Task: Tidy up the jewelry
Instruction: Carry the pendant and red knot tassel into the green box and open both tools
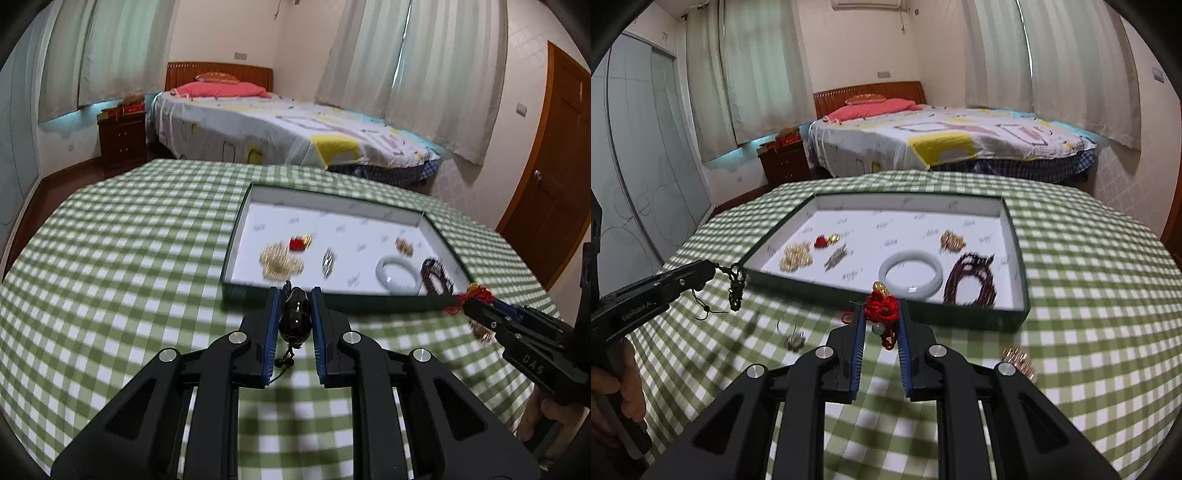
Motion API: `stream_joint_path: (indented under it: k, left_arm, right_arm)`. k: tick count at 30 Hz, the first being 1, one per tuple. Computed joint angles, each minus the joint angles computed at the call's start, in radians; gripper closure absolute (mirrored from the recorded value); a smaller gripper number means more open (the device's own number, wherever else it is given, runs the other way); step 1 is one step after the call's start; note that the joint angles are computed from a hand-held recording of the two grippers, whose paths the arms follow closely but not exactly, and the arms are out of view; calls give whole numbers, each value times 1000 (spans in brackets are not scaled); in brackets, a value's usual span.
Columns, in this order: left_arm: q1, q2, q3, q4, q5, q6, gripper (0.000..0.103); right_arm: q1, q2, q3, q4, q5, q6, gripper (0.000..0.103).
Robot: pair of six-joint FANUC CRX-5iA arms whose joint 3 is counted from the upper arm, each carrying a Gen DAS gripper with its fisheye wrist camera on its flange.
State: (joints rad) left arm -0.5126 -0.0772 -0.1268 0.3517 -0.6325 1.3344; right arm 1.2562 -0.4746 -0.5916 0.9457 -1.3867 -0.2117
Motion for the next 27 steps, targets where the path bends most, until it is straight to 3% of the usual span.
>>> stream_joint_path:
  k: [7, 19, 27]
  left_arm:
    - [-21, 52, 75, 42, 45, -38, 86]
    - [-59, 221, 277, 3, 118, -9, 86]
    - [-72, 383, 486, -113, 19, 97, 86]
  right_arm:
    - [-69, 2, 19, 52, 9, 46, 86]
    - [-326, 26, 40, 146, 150, 157, 86]
    - [-497, 64, 43, 82, 300, 232, 86]
